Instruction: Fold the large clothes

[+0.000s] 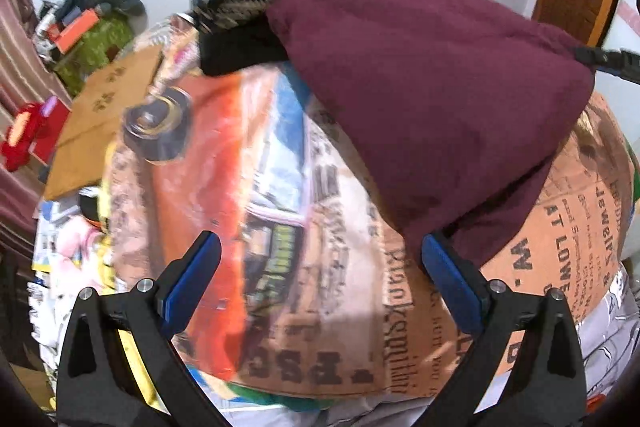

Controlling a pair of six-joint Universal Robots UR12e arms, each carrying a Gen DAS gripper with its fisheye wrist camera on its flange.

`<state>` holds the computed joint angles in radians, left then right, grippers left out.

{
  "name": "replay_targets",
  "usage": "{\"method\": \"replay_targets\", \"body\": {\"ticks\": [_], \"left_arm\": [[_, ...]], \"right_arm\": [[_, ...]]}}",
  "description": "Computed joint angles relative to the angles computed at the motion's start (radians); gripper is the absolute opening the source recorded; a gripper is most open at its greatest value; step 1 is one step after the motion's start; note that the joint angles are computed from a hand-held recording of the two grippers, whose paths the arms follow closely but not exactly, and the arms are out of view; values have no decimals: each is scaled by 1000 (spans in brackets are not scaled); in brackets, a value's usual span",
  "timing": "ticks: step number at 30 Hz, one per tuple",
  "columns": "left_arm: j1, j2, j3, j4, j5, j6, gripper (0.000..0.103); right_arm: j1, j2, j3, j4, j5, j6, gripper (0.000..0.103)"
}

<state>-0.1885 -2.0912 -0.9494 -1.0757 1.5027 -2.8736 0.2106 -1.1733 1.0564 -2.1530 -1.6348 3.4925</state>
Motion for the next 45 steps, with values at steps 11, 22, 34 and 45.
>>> {"method": "replay_targets", "body": {"ticks": [11, 22, 34, 45], "left_arm": [[2, -80, 160, 61, 53, -139, 102], [15, -232, 411, -260, -213, -289, 102], [65, -367, 561, -475, -587, -453, 102], [72, -506, 791, -674, -723, -449, 103]], "right_arm": [[-19, 60, -134, 26, 100, -1, 83], [-86, 157, -252, 277, 308, 35, 83], [-160, 167, -170, 254, 656, 50, 101], [-147, 256, -303, 380, 729, -5, 99]]}}
